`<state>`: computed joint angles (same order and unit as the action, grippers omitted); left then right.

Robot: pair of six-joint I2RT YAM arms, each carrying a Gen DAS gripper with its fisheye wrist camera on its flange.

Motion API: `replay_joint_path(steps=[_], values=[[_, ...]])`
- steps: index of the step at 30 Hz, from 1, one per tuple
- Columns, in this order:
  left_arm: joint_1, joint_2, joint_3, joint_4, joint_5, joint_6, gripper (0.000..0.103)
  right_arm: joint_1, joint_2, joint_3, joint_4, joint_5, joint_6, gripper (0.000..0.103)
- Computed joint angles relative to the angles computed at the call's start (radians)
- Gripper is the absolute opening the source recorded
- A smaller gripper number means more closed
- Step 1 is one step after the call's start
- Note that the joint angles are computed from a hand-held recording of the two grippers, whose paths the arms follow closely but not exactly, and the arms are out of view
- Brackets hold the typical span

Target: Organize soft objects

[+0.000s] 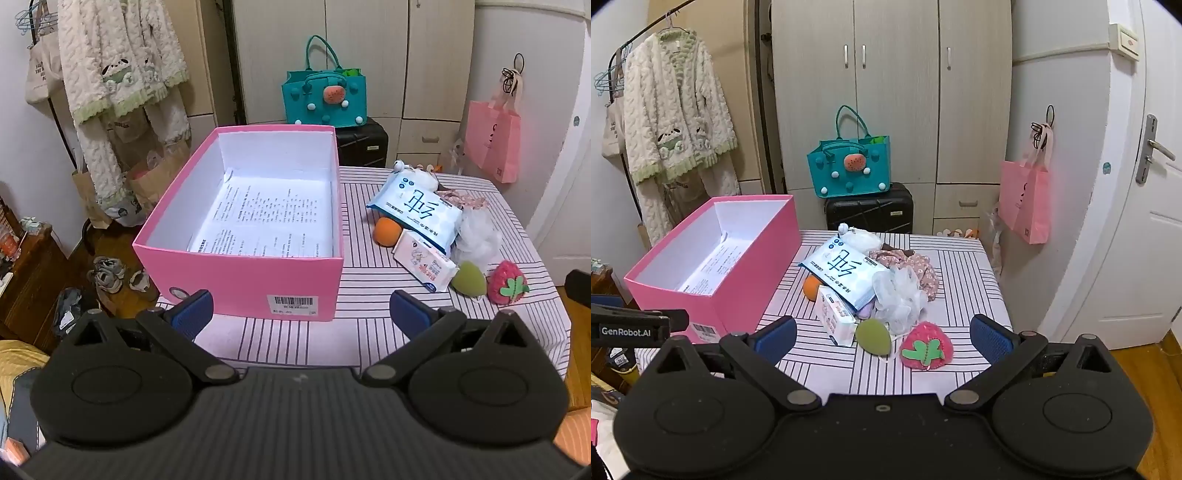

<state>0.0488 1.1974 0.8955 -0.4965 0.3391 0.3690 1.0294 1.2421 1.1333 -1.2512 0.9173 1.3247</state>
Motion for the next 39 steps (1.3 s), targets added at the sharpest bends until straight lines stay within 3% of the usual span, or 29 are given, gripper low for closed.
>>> replay_joint_path(steps=[19,31,39], values=[[0.019,0.036,-0.010,0.032,-0.010,0.008,0.103,0.023,0.029,-0.010,0.002,0.010,0.017,0.102],[0.080,-0.024,-0.059,0.076,0.104,0.009,0.103,0.030,0.034,-0.011,-0.024,0.016,0.043,0.102],[0.094,-0.053,-0.085,0.103,0.128,0.010,0.102,0.042,0.027,-0.026,-0.006,0.017,0.049,0.102]])
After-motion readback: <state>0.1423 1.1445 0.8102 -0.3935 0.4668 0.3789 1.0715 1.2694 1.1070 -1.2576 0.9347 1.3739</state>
